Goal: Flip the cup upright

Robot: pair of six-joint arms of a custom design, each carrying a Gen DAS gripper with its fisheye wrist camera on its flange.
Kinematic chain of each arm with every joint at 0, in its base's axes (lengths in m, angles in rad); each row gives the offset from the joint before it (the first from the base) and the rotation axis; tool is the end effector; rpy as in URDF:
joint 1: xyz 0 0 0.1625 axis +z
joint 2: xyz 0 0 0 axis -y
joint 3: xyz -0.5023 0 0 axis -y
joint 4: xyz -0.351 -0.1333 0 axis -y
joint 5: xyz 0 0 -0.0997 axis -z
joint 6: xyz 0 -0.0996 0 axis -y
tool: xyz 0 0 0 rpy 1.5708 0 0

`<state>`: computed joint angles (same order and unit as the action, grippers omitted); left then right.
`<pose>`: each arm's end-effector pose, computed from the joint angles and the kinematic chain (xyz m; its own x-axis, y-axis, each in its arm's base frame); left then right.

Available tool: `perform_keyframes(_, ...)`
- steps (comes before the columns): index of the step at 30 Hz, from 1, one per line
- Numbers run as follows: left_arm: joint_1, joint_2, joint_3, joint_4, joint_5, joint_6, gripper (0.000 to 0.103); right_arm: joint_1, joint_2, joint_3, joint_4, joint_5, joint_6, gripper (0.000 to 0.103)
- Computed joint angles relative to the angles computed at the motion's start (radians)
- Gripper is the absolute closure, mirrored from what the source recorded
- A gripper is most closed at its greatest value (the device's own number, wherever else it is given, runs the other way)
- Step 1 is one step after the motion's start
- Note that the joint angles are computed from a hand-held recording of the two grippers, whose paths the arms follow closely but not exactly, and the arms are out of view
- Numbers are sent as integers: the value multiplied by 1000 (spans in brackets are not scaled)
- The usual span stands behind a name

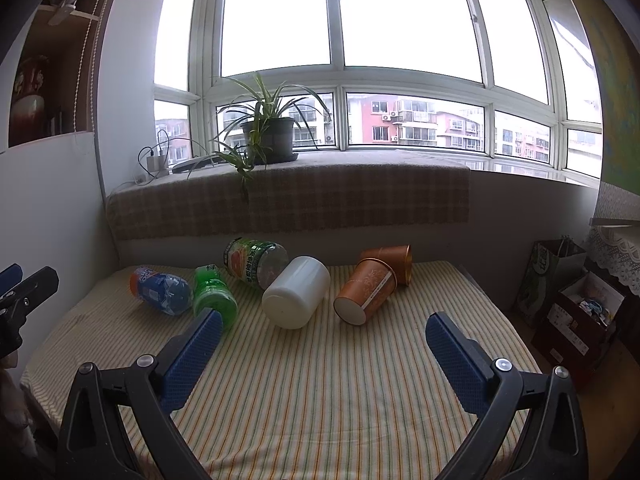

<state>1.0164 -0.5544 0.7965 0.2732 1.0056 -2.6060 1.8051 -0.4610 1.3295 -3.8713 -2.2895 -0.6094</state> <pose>-0.2582 -0.7715 0.2146 -0.6960 0.2554 -0.6711 0.7147 0.3356 -0.6136 0.2434 -0.7280 0.2064 -0.7061 0.2998 0.6416 -0.5320 0.3734 -0.7600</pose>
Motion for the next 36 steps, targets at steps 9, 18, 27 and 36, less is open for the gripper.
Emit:
perform_keyframes(9, 1, -4, -2, 6, 1, -1, 0, -1, 1, -1, 13, -2, 9, 0)
perform_keyframes(18, 1, -5, -2, 6, 1, 0, 0, -2, -1, 3, 11, 3, 13, 0)
perform_keyframes(27, 1, -5, 0, 4, 0, -1, 0, -4, -2, 3, 20, 3, 22, 0)
perform_keyframes(36, -3, -6, 0, 10, -4, -5, 0, -8, -1, -1, 33, 4, 25, 0)
